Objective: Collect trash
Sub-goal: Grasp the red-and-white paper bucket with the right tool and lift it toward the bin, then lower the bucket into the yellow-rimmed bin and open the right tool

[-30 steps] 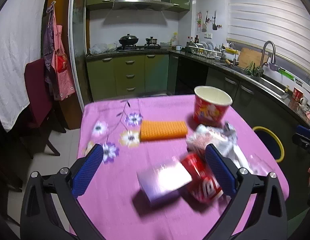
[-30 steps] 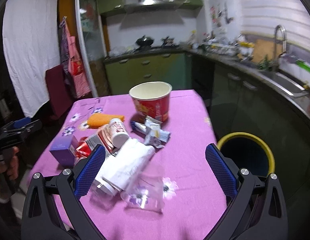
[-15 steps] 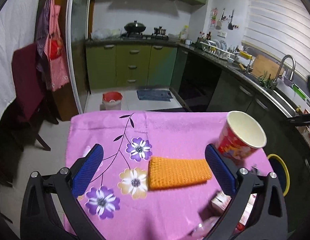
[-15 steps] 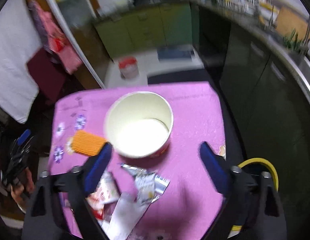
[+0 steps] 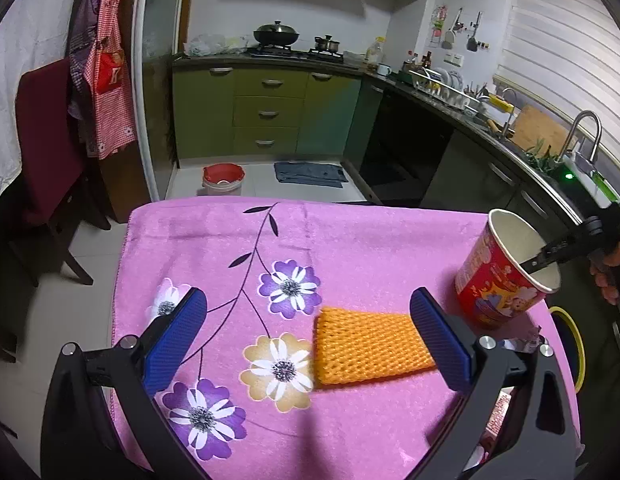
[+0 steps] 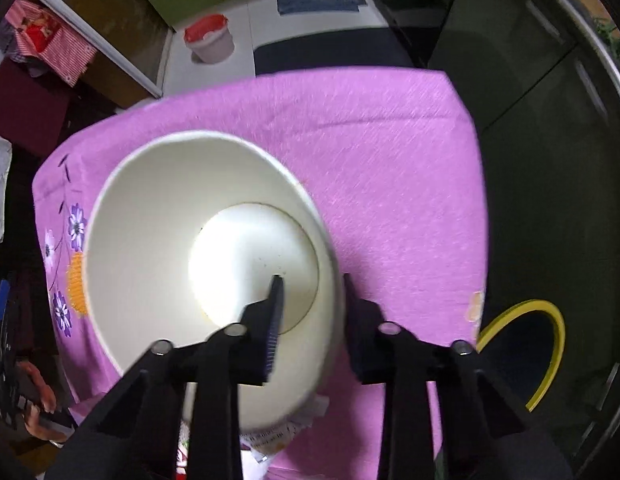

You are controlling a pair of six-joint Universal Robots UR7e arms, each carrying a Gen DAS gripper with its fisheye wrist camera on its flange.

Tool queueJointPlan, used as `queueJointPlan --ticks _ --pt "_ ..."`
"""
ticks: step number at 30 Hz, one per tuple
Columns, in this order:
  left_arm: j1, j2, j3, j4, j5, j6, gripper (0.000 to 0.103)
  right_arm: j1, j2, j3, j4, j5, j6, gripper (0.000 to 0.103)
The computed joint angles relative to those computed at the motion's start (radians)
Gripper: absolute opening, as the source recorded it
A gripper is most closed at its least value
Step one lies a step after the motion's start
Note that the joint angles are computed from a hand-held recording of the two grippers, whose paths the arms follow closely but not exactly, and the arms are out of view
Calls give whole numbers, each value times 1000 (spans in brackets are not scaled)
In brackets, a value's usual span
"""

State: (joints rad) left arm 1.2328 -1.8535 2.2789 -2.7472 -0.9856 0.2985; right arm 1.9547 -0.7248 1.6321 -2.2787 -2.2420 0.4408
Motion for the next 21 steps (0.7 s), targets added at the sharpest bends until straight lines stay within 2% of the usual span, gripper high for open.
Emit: queueJointPlan --ticks 1,2,7,10,13,15,18,21 --pt "1 -2 2 -1 -5 3 97 0 6 -5 2 -9 -1 12" --pt "4 1 -1 -3 -10 7 97 -2 7 -4 -7 -11 8 5" --pt "4 0 2 9 -21 8 97 -11 -17 18 -45 20 -9 4" --pt "4 -2 4 16 -25 9 97 -11 -81 72 -102 37 -21 4" --pt "1 -8 9 17 -32 10 97 -13 -199 167 -170 46 -19 4" --pt "1 -10 10 22 -37 11 97 -16 -293 239 -191 19 2 4" --pt "-4 -14 13 34 -39 10 97 -41 -474 389 -183 -63 85 4" --pt "-12 -18 19 45 -40 7 97 -92 -608 505 -160 -126 147 4"
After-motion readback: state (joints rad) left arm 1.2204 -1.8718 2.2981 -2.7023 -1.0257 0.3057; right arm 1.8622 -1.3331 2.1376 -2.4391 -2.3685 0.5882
